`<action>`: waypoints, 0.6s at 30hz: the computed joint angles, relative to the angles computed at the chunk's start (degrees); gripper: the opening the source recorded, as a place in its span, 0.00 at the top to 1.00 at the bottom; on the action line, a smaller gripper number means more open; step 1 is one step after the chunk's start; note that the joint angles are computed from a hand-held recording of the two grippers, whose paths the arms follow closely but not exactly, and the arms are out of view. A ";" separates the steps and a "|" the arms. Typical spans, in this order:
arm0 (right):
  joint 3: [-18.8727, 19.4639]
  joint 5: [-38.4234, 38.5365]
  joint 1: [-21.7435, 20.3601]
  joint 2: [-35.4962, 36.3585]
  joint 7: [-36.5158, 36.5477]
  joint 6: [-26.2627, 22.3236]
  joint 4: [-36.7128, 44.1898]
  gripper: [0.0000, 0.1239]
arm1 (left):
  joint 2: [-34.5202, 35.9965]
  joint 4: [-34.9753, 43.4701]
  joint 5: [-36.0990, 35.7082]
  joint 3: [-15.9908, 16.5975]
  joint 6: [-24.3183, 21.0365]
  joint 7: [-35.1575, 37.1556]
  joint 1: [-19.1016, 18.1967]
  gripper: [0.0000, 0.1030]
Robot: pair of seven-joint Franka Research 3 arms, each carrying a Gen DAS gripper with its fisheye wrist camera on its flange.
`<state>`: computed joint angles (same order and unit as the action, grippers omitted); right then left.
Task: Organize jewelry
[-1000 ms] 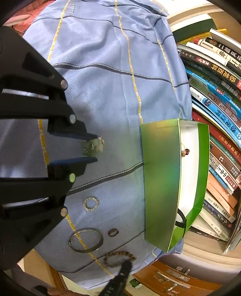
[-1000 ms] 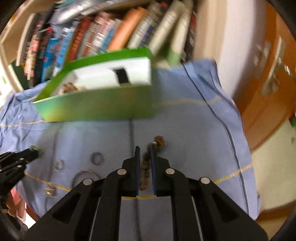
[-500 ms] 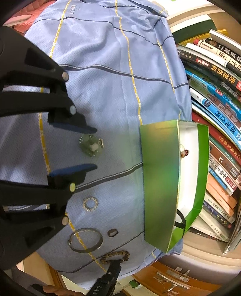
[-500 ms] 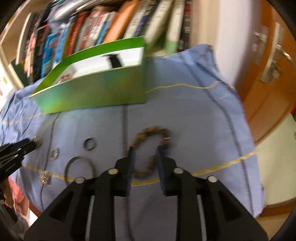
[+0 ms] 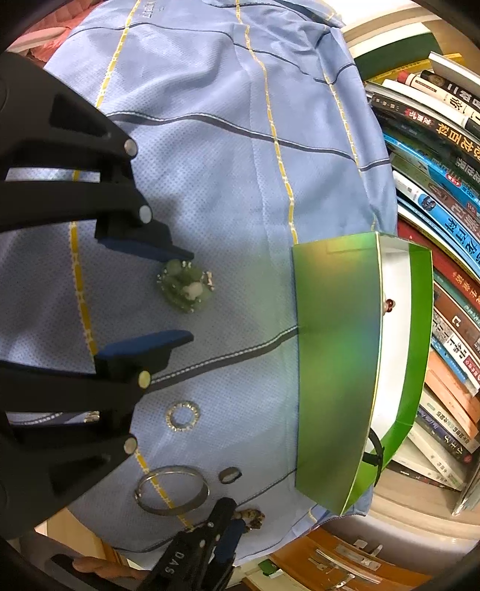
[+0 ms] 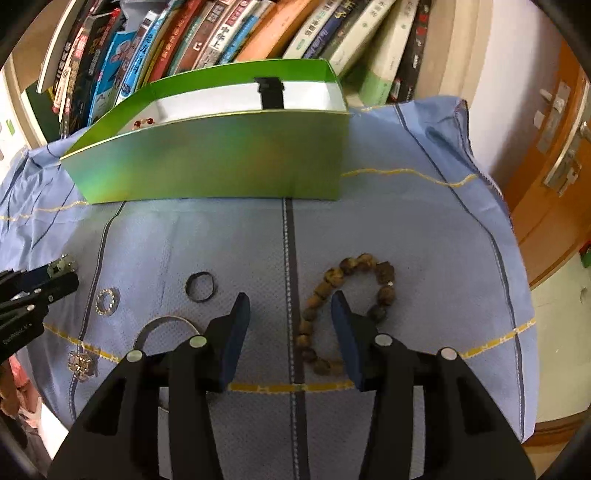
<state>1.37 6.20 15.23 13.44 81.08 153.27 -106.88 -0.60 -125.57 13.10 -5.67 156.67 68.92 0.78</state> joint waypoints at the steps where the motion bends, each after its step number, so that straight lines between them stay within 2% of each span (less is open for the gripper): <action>1: 0.54 1.13 -0.38 -0.21 -1.34 0.30 -0.36 0.72 | 0.08 0.09 -0.29 0.02 0.00 0.15 0.02 0.63; 2: 0.79 1.92 -0.63 -0.29 -2.25 0.31 -0.42 0.84 | 0.11 0.11 -0.35 -0.02 0.04 0.02 -0.01 0.63; 4: 1.26 3.92 -1.34 -0.43 -4.33 -0.73 -0.10 0.93 | 0.18 0.21 -0.51 -0.05 0.02 -0.11 -0.03 0.63; 5: 1.58 5.36 -1.81 -0.55 -5.73 -1.40 -0.02 0.94 | 0.22 0.24 -0.58 -0.07 0.03 -0.08 -0.05 0.63; 7: 1.74 7.18 -2.31 -0.95 -7.67 -2.50 -0.12 0.94 | 0.02 0.05 -1.08 -0.10 0.10 0.55 -0.10 0.70; 10: 1.06 6.51 -2.19 -1.98 -8.37 -3.44 -0.97 0.94 | -0.32 -0.30 -1.97 -0.05 0.39 1.51 -0.11 0.70; 12: 0.39 5.08 -1.83 -2.36 -6.71 -3.71 -1.18 0.88 | -0.48 -0.45 -2.75 0.02 0.65 1.94 -0.08 0.70; 14: 0.27 4.67 -1.71 -2.33 -5.84 -2.89 -1.17 0.66 | -0.36 -0.34 -3.27 0.09 0.80 2.27 -0.04 0.69; 18: 0.01 3.08 -1.01 -0.84 -2.84 -2.23 0.18 0.64 | 0.41 0.23 -2.65 0.04 0.75 1.71 0.02 0.67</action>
